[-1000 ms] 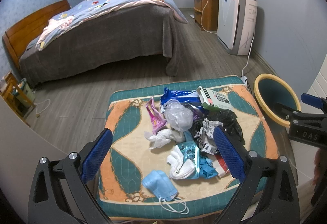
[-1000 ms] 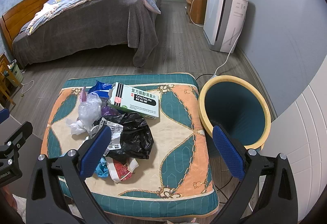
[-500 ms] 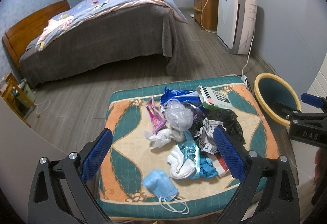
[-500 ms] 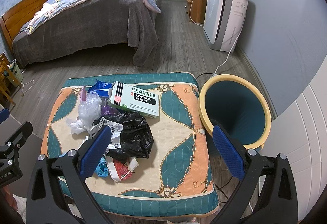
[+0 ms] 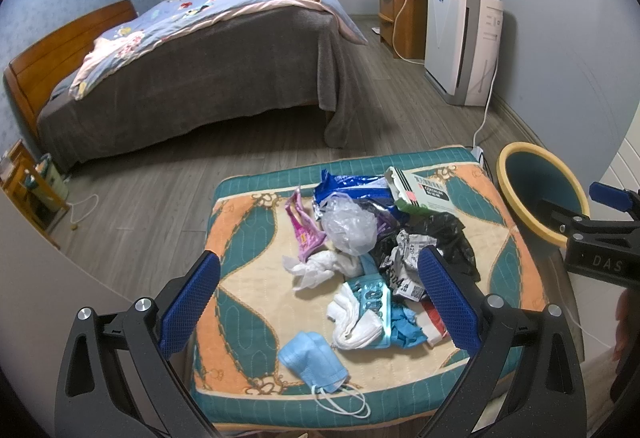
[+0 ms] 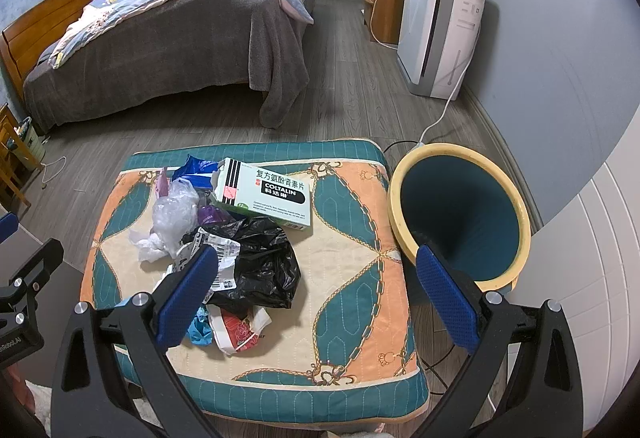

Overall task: Collect trash
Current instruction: 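Grasp the white medicine box with the right tool while the left tool grasps the clear plastic bag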

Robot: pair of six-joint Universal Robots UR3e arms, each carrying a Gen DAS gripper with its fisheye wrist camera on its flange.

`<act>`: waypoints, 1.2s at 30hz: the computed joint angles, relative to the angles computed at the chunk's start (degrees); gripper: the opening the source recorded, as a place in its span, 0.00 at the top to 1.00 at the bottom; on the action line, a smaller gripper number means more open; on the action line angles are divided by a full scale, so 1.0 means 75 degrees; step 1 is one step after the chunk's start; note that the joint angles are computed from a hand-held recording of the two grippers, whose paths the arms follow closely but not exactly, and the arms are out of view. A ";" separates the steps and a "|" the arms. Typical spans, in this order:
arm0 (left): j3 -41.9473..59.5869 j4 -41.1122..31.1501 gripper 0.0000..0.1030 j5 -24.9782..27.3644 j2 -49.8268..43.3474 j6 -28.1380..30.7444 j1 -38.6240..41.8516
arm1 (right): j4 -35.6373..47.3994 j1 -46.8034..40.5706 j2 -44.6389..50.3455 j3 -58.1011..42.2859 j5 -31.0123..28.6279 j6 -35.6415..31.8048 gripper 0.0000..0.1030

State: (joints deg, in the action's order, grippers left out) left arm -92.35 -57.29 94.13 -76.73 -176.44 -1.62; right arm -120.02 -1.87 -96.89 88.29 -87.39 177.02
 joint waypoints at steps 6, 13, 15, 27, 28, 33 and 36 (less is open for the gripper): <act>-0.0725 0.0717 0.05 0.0052 0.0168 0.0027 0.0170 | 0.0432 -0.0493 -0.0066 -0.0051 0.0475 0.0478 0.05; -0.0832 0.1428 0.05 -0.0279 0.0148 0.0260 0.1013 | -0.1007 -0.0301 0.0261 -0.0068 -0.0100 0.0632 0.05; -0.0547 0.1671 0.05 0.0146 -0.0253 0.0397 0.0988 | -0.1294 -0.0076 0.0657 -0.0321 -0.0192 0.0229 0.05; 0.0537 0.0894 0.05 -0.1349 -0.1595 0.0559 0.2195 | -0.0900 0.1032 0.3624 -0.2450 -0.0403 -0.0812 0.06; 0.0625 0.0903 0.05 -0.1299 -0.1714 0.0514 0.2099 | -0.0891 0.1056 0.3767 -0.2473 -0.0375 -0.0896 0.06; 0.0758 0.1166 0.05 -0.1125 -0.2169 0.0630 0.2141 | -0.0834 0.1356 0.4596 -0.2927 -0.0408 -0.1050 0.06; 0.0973 0.0867 0.05 -0.1249 -0.2460 0.0479 0.2260 | -0.0741 0.1612 0.5152 -0.3426 -0.0756 -0.1070 0.07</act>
